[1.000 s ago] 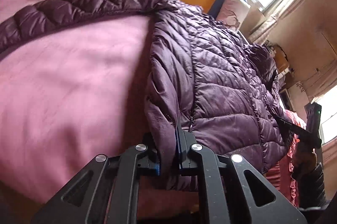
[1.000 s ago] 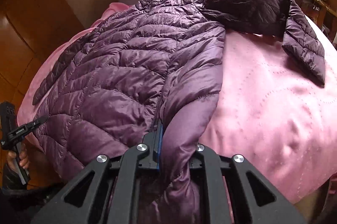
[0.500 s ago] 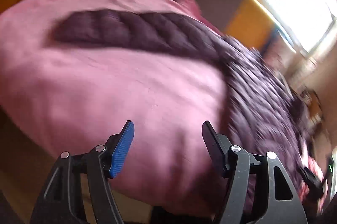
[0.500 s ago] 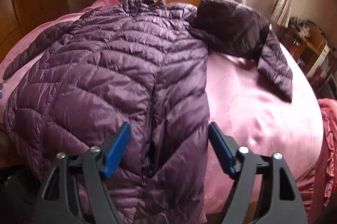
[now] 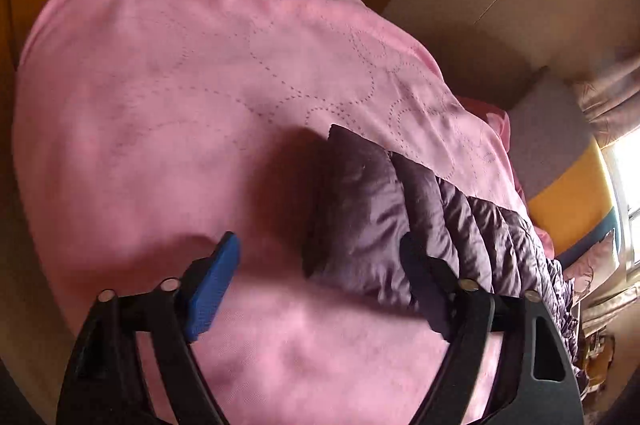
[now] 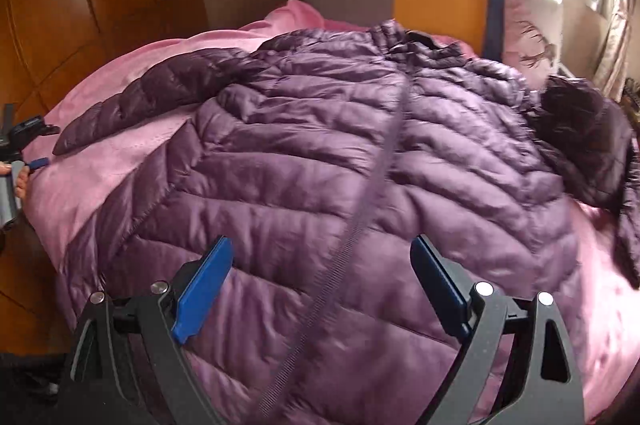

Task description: Fold large clothes

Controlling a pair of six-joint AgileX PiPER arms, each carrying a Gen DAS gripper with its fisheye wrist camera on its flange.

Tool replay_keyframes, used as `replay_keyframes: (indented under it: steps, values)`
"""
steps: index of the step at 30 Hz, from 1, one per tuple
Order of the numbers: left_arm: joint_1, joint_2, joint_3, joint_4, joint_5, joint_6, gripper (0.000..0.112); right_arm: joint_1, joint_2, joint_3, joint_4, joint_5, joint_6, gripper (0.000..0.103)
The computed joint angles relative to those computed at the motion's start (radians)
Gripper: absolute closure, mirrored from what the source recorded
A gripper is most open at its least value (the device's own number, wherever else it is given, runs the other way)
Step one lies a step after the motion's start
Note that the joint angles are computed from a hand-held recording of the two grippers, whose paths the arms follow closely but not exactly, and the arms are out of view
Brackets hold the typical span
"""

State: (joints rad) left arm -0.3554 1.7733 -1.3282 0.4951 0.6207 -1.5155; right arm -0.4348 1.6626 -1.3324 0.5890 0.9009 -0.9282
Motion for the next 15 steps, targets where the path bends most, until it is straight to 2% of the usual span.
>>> replay_keyframes:
  steps: [1, 2, 4, 6, 9, 10, 12, 13, 15]
  values:
    - [0.021, 0.029, -0.028, -0.064, -0.017, 0.074, 0.065, 0.027, 0.013, -0.007, -0.008, -0.011, 0.026, 0.013]
    - [0.029, 0.035, -0.025, -0.1, -0.031, 0.122, 0.094, 0.053, 0.027, -0.012, -0.025, -0.03, 0.054, 0.013]
    - [0.012, 0.046, -0.044, -0.053, 0.0, 0.109, 0.108, 0.093, 0.048, -0.014, -0.051, -0.066, 0.093, 0.013]
    - [-0.043, -0.006, 0.004, 0.11, 0.044, -0.026, 0.109, 0.115, 0.061, 0.001, -0.065, -0.088, 0.108, 0.012]
    - [-0.116, -0.102, 0.114, 0.25, 0.127, -0.2, 0.112, 0.144, 0.076, 0.051, -0.081, -0.147, 0.113, 0.011]
    - [-0.142, -0.117, 0.139, 0.259, 0.175, -0.225, 0.112, 0.143, 0.069, 0.082, -0.06, -0.179, 0.085, 0.011]
    - [-0.147, -0.106, 0.158, 0.195, 0.195, -0.175, 0.112, 0.149, 0.069, 0.104, -0.043, -0.212, 0.067, 0.01]
    - [-0.153, -0.084, 0.145, 0.16, 0.234, -0.15, 0.112, 0.147, 0.07, 0.104, -0.041, -0.212, 0.066, 0.01]
    - [-0.169, -0.085, 0.147, 0.17, 0.249, -0.159, 0.112, 0.144, 0.075, 0.099, -0.038, -0.206, 0.066, 0.01]
